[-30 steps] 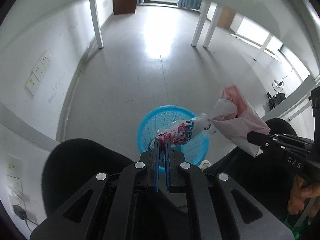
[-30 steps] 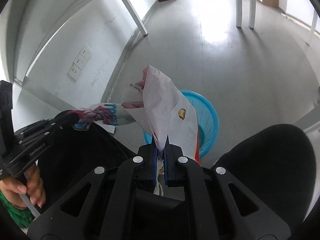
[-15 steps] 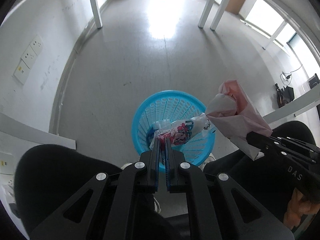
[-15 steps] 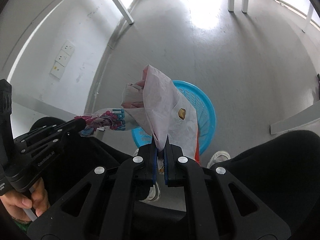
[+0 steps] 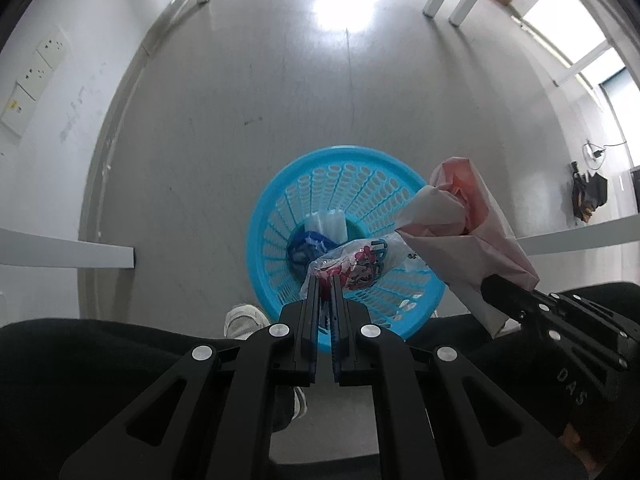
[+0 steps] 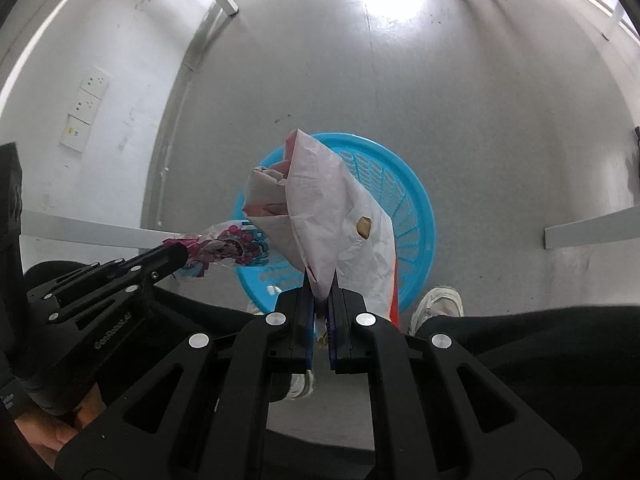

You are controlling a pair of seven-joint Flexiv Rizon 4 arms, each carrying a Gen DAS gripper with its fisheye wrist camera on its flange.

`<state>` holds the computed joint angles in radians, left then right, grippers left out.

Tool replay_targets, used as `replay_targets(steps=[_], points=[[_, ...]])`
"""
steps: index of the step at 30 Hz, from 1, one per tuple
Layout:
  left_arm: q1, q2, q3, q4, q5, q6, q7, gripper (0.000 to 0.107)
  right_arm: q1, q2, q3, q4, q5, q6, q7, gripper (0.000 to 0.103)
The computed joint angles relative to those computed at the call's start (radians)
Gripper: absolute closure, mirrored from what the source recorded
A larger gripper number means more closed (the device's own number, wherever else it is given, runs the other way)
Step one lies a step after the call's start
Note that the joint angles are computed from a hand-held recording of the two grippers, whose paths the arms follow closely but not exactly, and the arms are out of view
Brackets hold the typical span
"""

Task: Collect trash
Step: 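Open both tools to drop the paper bag and wrapper into the wastebasket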

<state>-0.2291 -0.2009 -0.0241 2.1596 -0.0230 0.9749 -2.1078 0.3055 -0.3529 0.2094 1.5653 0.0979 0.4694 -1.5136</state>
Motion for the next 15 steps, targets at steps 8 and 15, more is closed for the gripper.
replay_targets(steps=[8, 15], points=[[0.005, -0.100, -0.002, -0.074, -0.006, -0.065, 0.019, 0.102, 0.012, -0.101, -0.010, -0.073, -0.017, -0.064, 0.037, 0.099], [0.027, -0.137, -0.005, -0.078, -0.085, -0.081, 0.054, 0.101, 0.017, -0.159, -0.012, -0.124, -0.032, -0.113, 0.050, 0.099]])
